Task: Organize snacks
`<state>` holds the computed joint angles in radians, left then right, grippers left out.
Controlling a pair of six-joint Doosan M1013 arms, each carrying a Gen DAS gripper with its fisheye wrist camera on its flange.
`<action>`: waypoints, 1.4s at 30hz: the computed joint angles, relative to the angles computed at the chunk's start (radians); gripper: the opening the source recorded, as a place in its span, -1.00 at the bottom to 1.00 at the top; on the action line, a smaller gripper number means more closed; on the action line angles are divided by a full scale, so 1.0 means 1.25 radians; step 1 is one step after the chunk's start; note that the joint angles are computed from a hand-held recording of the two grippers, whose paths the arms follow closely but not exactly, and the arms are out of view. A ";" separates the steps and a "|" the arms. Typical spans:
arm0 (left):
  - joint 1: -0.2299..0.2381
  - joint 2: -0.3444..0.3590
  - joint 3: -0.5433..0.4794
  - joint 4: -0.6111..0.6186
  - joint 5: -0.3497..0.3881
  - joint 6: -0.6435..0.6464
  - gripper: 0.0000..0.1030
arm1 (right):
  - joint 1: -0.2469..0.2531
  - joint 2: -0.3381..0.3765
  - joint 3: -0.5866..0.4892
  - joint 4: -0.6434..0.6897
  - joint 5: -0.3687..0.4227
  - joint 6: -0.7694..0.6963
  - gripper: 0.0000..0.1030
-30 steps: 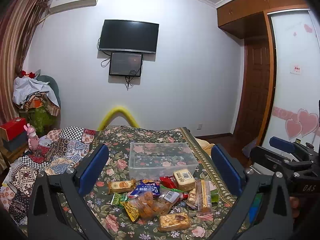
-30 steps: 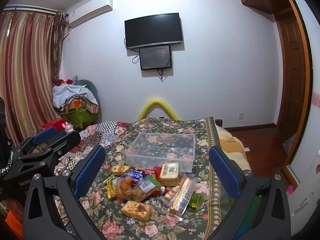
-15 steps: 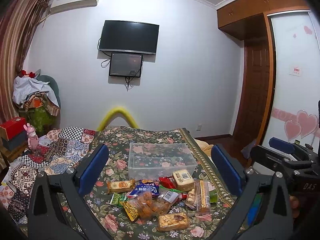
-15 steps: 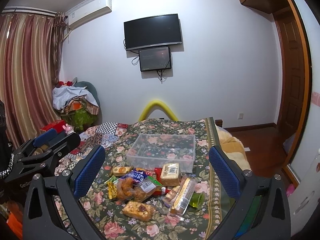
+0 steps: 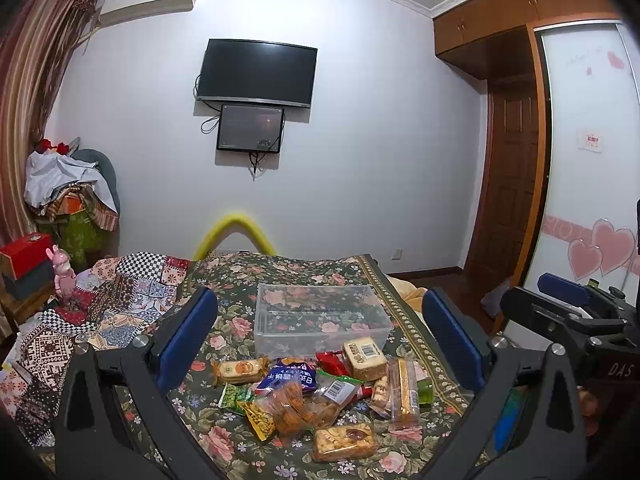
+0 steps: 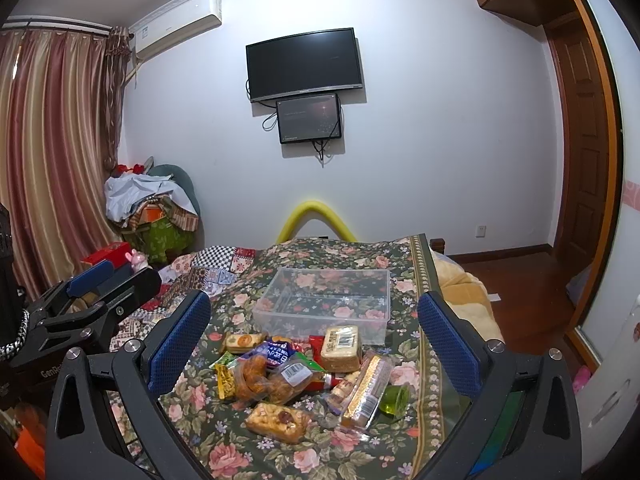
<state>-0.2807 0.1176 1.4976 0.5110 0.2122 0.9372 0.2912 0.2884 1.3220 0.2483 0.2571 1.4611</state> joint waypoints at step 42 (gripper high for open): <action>0.030 0.103 -0.067 -0.291 0.157 0.296 1.00 | -0.040 0.066 -0.046 -0.148 0.169 0.159 1.00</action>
<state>-0.2432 0.2469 1.4141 0.1468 0.4080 1.3078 0.2409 0.3711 1.2638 0.0636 0.4687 1.6598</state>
